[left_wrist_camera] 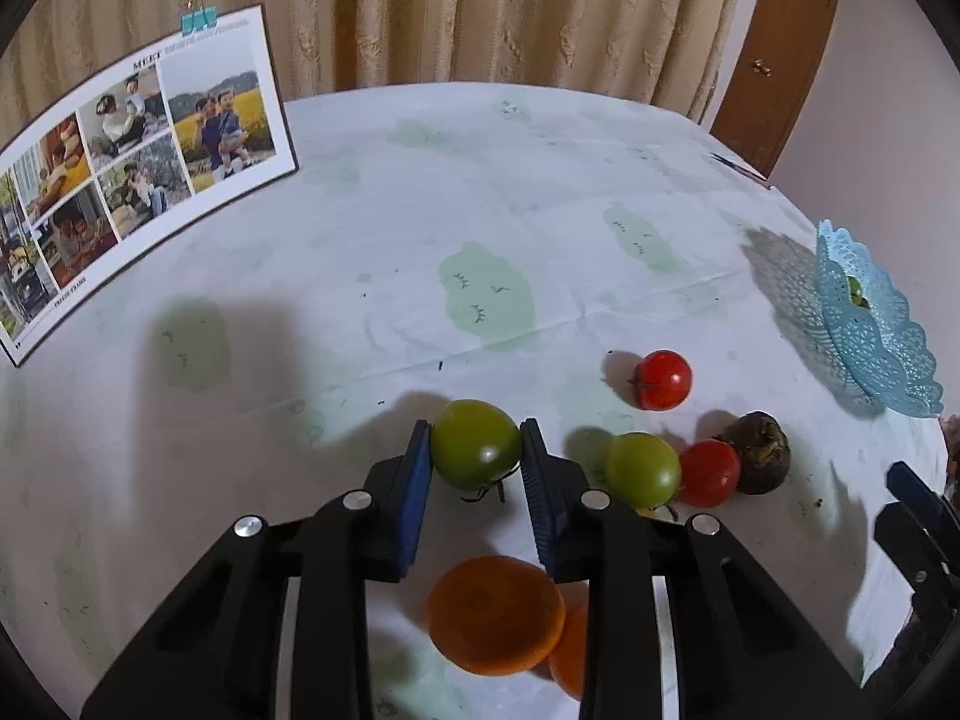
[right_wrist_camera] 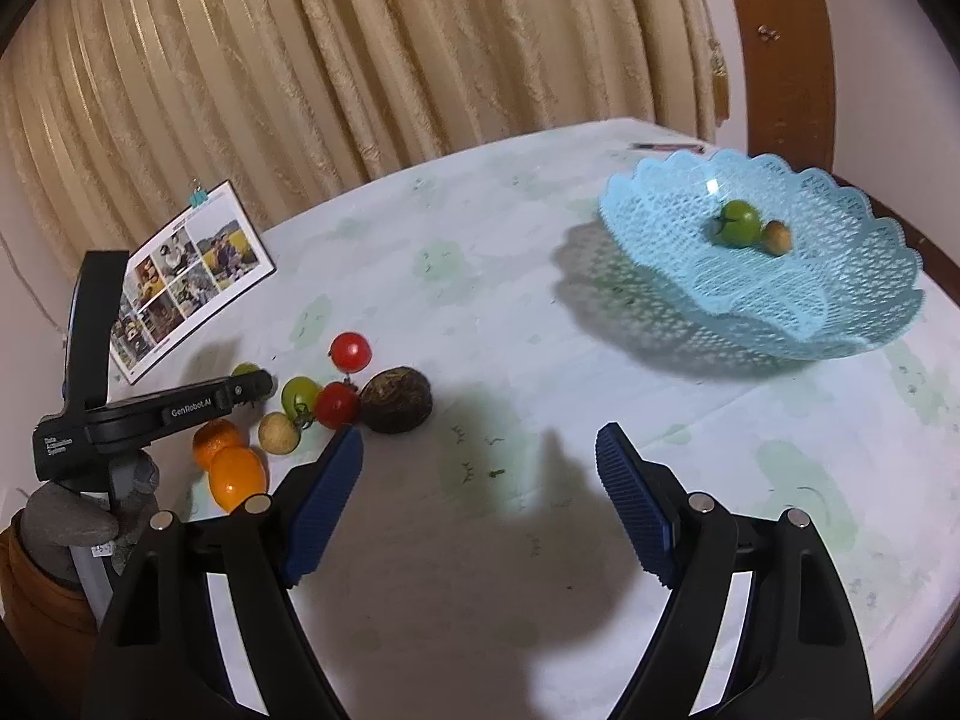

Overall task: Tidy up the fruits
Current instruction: 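Grasp another green tomato with left tool while right tool returns to fruit, then close right tool on dark brown round fruit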

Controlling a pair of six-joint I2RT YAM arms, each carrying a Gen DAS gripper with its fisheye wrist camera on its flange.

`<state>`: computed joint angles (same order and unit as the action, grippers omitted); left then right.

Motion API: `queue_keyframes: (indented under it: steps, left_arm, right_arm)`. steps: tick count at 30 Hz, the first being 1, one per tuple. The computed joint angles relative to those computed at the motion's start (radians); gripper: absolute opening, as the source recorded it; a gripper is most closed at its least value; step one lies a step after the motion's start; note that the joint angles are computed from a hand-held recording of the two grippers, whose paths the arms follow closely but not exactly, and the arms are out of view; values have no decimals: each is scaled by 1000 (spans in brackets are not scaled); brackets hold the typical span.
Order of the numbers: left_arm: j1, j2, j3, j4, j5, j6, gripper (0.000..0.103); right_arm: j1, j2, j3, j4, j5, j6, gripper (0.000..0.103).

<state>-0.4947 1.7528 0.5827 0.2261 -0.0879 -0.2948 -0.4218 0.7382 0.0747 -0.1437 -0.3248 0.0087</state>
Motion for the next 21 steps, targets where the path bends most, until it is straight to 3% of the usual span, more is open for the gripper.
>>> queue_keyframes:
  steps: [7,13,16,21]
  left_arm:
    - [-22,-115,-39,-19,-53,-4,30]
    - [-25,-230,-75,-47,-71,-11,30]
    - [-27,-280,-88,-62,-79,-14,30]
    - [-29,-318,-95,-75,-84,-13,30]
  right_arm:
    - [136,240,41,160,63,-2,82]
    - [287,455,94,303,197,-10,82]
    - [326,543,117,353,227,-18,79]
    - [356,662,162,396,224,-18,62]
